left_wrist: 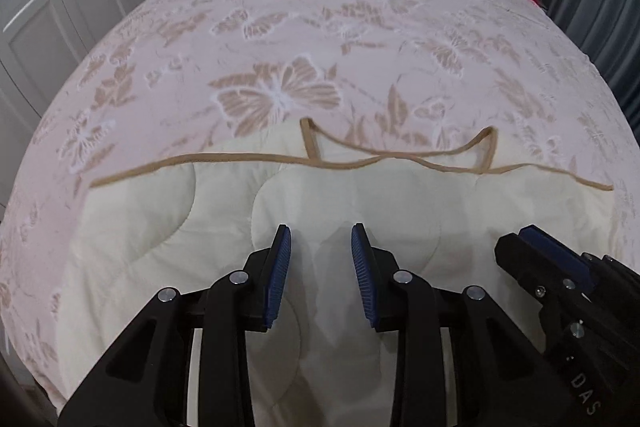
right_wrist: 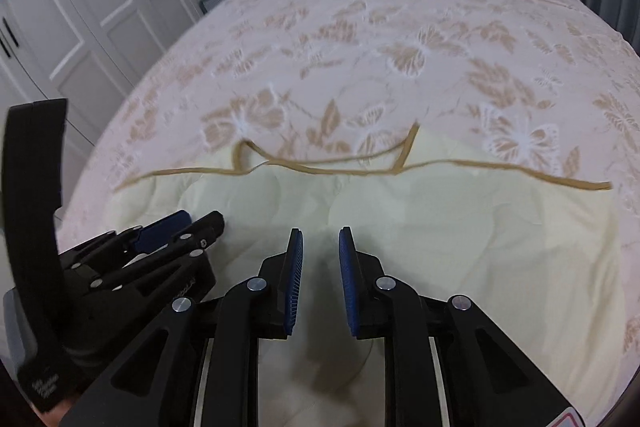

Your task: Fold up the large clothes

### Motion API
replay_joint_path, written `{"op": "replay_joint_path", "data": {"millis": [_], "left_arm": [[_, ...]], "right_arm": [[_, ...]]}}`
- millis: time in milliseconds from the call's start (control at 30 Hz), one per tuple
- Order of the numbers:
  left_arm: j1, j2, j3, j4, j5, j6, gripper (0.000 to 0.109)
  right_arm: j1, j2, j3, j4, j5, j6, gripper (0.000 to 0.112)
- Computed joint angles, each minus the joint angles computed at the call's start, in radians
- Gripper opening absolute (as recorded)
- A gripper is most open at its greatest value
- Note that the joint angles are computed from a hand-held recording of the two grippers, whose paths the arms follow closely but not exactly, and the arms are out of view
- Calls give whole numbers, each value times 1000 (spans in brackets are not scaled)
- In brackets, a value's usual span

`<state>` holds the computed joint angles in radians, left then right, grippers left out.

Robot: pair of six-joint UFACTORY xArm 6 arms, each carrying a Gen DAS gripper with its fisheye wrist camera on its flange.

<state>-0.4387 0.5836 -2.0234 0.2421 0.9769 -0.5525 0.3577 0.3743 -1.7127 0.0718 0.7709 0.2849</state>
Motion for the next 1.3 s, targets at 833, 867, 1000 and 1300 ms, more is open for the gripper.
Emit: {"op": "replay_joint_path", "data": {"millis": [833, 867, 1000, 1300], "left_arm": [[1, 82, 11, 151, -101, -76, 31], [-1, 86, 6, 162, -99, -81, 31], [-5, 96, -7, 185, -92, -88, 31], [-4, 92, 4, 195, -108, -100, 31]], "right_arm": [[-23, 166, -61, -38, -94, 56, 4], [-23, 169, -63, -40, -98, 57, 3], [-24, 174, -62, -42, -110, 57, 3], [-20, 173, -47, -69, -152, 73, 3]]}}
